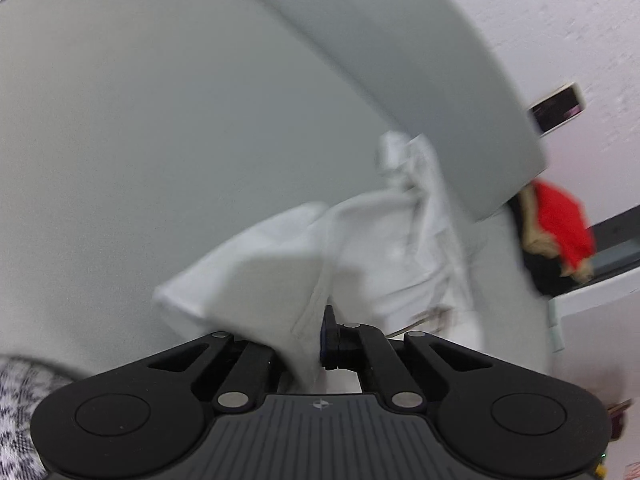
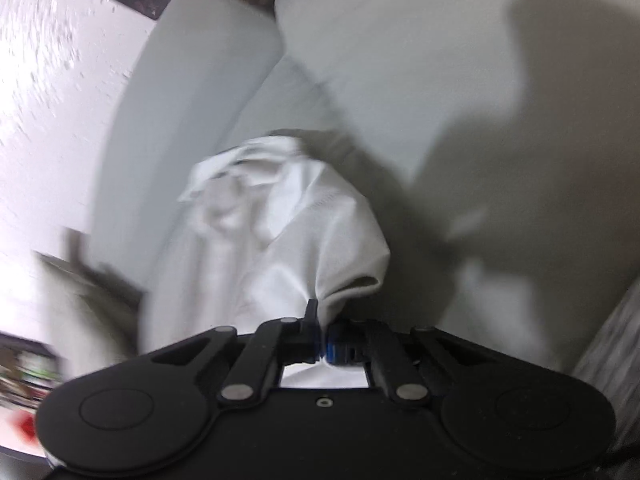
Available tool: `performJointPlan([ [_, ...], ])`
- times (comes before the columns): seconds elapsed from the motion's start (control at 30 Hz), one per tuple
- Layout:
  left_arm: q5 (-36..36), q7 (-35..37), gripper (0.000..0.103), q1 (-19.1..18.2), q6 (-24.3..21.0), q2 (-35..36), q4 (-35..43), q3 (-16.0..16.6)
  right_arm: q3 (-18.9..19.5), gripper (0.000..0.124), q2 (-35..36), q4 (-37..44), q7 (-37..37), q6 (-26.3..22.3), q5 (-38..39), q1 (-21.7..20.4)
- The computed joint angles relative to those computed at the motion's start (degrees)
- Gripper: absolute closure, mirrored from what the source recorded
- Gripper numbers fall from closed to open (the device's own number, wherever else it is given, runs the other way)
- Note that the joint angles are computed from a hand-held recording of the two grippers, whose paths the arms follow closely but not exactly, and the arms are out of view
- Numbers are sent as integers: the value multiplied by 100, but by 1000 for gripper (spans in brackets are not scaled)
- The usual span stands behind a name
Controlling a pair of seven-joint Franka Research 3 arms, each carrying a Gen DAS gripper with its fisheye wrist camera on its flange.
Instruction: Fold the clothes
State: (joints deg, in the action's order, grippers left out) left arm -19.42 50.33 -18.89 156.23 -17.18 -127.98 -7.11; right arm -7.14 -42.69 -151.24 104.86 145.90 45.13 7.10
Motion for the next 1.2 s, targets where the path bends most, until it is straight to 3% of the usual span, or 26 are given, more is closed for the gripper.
performJointPlan([
  [0.1,188,-288,103,175,30,156,846,-45,-270,121,238,710,-140,392,967,545],
  [0.2,458,-535,103,336,830,-140,1166,-108,-386,121,266,1553,-831,1418,1834,981],
  [0.27,848,-828,103,470,1453,-446,1168,-171,-491,121,-3,1948,-1849,2462,2558,1489],
  [0.3,784,-761,103,335,1750,-564,1127,-76,-404,121,-123,2055,-2049,2801,2572,1505],
  [0.37,911,-849,103,196,1872,-688,1208,6,-128,121,-251,2117,-1601,2744,1846,1013],
  [0.43,1283,-1075,103,426,1911,-850,1302,-193,53,121,-320,2254,-771,1985,1134,383],
  [0.47,1457,-1174,103,533,1932,-924,1361,-283,36,121,-371,2331,-493,1694,924,289],
  [0.53,1836,-1409,103,867,2287,-1111,1335,-577,-77,121,-622,2369,-637,1917,1004,572],
  [0.6,2196,-1745,103,1481,2460,-1421,1279,-974,-117,121,-879,2397,-850,2242,933,863],
  [0.63,2261,-1869,103,1574,2549,-1520,1248,-1016,-107,121,-974,2416,-879,2315,859,958],
  [0.77,2466,-2083,103,1267,3020,-1712,1109,-713,-109,121,-1316,2456,-1093,2695,583,1433],
  [0.9,2744,-2145,103,1212,2821,-1621,1277,-635,-72,121,-1301,2523,-971,2728,145,1417],
  [1.03,2909,-1962,103,1025,2039,-1036,1557,-397,-263,121,-684,2731,-618,2395,-189,1228],
  [1.13,2797,-1424,103,759,770,-59,2431,-144,-409,121,234,3121,-310,1840,-452,897],
  [1.2,3009,-1388,103,964,-73,609,3170,-294,-437,121,1035,3553,-142,1462,-625,660],
])
